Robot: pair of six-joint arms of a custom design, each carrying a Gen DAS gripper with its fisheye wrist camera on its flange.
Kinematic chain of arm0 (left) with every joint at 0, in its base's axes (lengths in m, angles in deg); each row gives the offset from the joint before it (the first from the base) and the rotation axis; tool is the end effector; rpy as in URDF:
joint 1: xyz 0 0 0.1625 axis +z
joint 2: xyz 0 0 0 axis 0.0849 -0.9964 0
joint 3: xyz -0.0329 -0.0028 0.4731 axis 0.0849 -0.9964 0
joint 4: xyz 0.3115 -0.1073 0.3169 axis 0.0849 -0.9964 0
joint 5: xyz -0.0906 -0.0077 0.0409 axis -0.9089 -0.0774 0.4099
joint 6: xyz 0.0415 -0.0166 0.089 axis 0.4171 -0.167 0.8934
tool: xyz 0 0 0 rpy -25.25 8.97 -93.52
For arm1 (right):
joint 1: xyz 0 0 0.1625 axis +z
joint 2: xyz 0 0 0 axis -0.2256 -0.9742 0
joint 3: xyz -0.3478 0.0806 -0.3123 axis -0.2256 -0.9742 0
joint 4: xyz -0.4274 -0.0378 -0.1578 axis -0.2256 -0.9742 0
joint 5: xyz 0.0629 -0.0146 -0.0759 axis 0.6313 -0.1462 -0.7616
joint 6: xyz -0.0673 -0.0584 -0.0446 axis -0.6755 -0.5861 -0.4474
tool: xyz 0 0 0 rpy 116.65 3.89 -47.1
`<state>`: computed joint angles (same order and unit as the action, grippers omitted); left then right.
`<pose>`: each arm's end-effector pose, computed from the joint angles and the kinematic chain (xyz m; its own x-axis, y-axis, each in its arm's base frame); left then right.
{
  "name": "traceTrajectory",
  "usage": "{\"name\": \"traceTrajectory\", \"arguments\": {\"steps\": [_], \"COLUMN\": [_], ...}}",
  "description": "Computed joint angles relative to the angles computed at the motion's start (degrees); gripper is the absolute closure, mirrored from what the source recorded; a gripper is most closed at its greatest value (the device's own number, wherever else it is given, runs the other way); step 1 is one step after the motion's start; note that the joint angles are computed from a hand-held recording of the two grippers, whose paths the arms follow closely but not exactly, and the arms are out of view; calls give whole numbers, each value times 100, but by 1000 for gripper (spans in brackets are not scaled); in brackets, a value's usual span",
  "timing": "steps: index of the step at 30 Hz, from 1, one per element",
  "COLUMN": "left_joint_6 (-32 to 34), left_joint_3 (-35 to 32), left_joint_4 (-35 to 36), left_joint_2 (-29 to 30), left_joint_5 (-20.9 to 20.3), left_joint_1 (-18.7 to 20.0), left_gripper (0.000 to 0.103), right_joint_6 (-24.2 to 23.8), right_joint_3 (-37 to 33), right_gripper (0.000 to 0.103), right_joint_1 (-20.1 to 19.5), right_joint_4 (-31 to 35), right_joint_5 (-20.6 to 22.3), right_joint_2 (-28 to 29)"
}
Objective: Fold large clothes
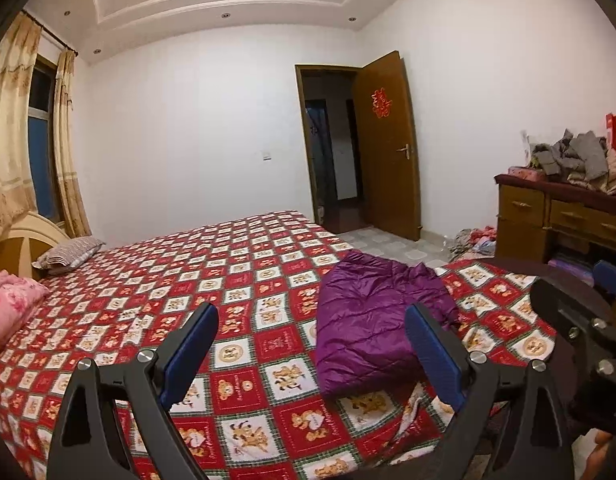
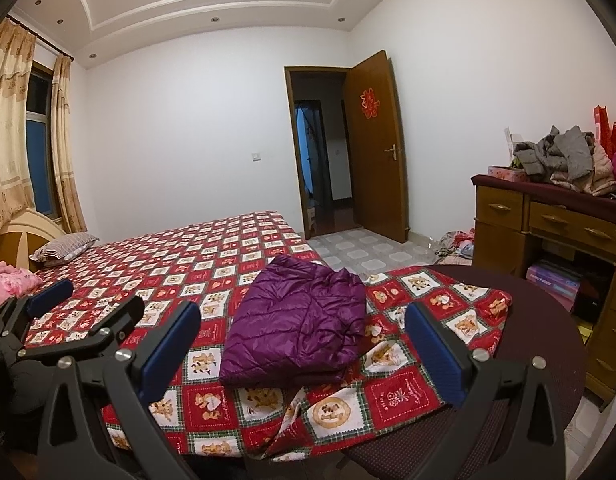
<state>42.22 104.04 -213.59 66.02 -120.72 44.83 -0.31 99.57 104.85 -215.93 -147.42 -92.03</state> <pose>-0.4223 -0.8180 0.1314 -0.5977 0.1121 -0.7938 0.7855 0.2798 -0.5520 0.1347 -0.7946 0.3978 -0.7847 0.0397 0.6186 -0.5841 0.2868 -0.7593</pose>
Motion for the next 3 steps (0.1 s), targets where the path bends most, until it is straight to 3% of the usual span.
{"name": "traceTrajectory", "arguments": {"steps": [3], "left_joint_6": [170], "left_joint_3": [-198], "left_joint_4": [-11], "left_joint_2": [126], "left_joint_5": [228], "left_joint_1": [-3], "left_gripper": [9], "right_joint_6": [12], "right_joint_3": [-10], "right_gripper": [0], "right_joint_1": [-5], "right_joint_4": [-2], "right_joint_5": [1], "right_joint_2": [7]}}
